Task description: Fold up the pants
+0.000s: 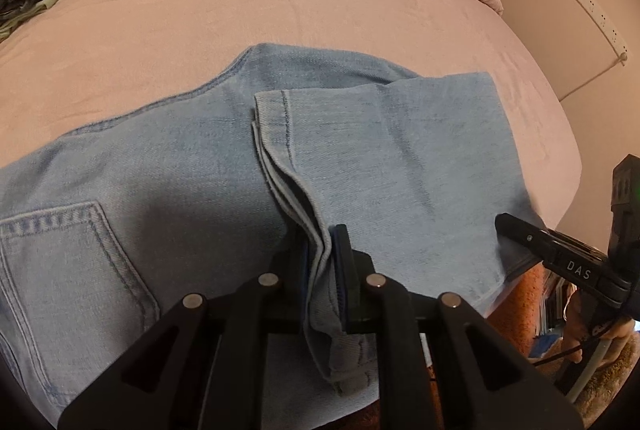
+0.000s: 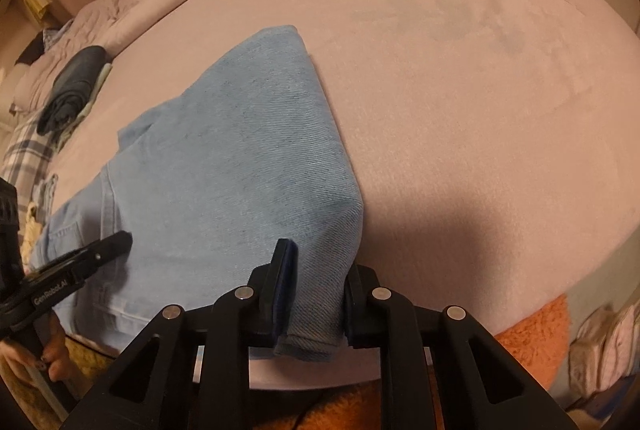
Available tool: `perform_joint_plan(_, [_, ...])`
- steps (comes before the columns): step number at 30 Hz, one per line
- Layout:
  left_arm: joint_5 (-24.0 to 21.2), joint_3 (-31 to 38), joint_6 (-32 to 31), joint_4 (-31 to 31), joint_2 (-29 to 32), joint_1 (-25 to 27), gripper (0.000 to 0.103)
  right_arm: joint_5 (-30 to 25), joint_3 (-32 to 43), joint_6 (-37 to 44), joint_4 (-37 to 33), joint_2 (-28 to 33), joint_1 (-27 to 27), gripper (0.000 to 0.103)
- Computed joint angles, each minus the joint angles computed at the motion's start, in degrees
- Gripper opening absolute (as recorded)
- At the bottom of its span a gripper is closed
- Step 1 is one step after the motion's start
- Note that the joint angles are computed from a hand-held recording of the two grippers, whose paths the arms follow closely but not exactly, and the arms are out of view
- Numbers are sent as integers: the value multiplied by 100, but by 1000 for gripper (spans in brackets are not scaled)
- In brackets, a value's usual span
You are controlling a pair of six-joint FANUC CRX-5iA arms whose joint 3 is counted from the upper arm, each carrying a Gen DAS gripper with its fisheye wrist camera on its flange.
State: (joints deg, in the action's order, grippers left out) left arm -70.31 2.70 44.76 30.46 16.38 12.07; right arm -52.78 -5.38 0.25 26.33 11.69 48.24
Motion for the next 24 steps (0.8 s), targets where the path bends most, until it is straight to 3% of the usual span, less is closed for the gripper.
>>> perform_joint_plan(7, [192,-253,-31,41,-193,35,15,-259,340,207,-262,119,-17,22])
perform_joint_plan(9, [140,-301,-29,128,-198,71,16,-458,527,386,-395,189,-39,31])
perform_joint_plan(11, [10,-300,22,232,-162,135,16,-989,862,488,-332,374,-3,52])
perform_joint_plan(14, [-323,-203,-18,306,-85,212,18,-1274,1019,533,170,505,74,53])
perform_joint_plan(19, [-571,-427,-139,536,-179,406,25,-813,1316,940,504,681,-144,52])
perform_joint_plan(21, [-583,-505,-195,535,-246,436,25,-815,1571,1130,515,900,-243,47])
perform_joint_plan(23, [-574,-532,-218,485,-293,430,26,-895,1967,1403,332,1212,-393,33])
perform_joint_plan(24, [-592,-540,-237,458,-319,445,27,-933,2127,1490,220,1328,-441,33])
